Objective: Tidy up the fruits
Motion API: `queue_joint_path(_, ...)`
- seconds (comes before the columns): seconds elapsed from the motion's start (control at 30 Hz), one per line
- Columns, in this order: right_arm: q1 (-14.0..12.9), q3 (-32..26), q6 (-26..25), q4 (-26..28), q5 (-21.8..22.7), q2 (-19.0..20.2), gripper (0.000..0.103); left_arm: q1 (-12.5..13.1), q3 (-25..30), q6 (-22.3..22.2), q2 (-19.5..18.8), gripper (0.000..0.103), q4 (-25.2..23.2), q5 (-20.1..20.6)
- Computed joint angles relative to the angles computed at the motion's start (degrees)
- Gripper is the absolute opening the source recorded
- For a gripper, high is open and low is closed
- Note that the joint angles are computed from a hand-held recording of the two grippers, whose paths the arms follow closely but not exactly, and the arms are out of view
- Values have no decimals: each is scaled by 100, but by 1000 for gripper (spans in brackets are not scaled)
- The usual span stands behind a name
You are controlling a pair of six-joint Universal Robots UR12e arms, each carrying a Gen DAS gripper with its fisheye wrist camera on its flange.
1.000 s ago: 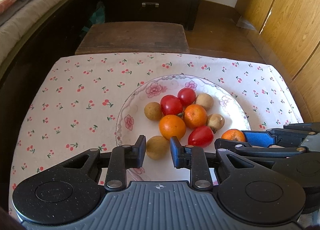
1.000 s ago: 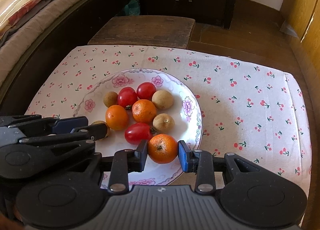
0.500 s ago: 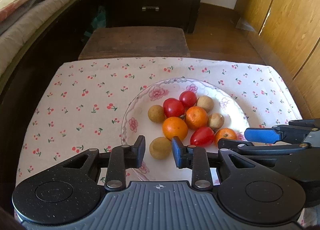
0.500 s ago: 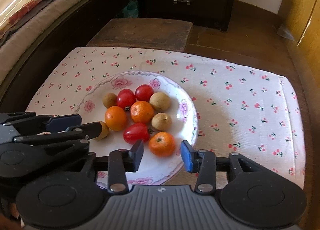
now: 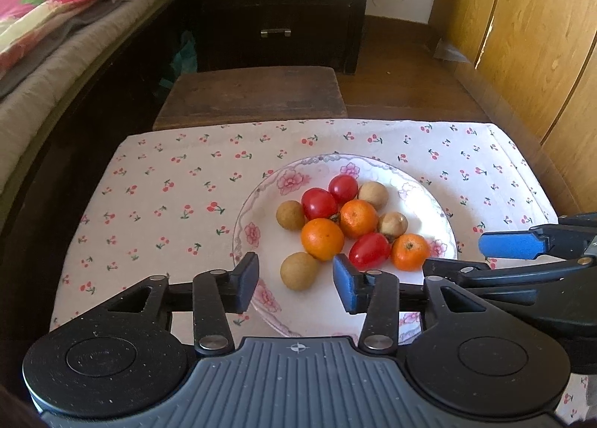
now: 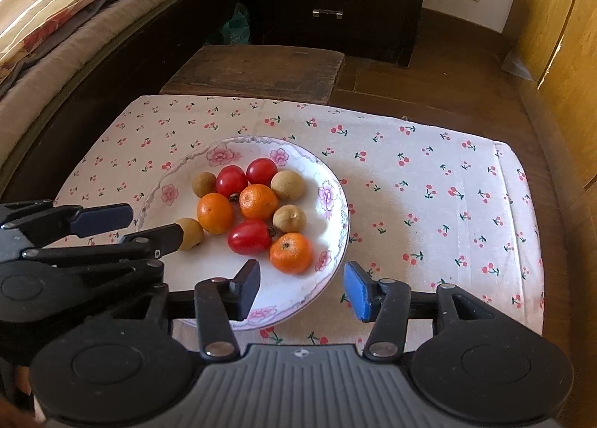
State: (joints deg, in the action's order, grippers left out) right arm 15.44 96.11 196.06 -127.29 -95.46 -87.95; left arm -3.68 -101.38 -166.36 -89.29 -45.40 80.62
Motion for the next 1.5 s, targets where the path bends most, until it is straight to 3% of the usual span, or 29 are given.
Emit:
queue_joint_path(0.27,65,51,99,-28,-110,-93,57,26,-98,81,118,59,79,40)
queue_joint_path(0.93,244,341,635,-23,-404,-449,68,80,-420,32,508,85,219,266)
queue_joint_path(1.13,287,527,946,-156,-449,-637,69,185,-600,-1,711,91,203,60)
queue_joint_path(1.5,505,778,1147,-160,-675,-886,70,224,-991,69,1076,99,443,152)
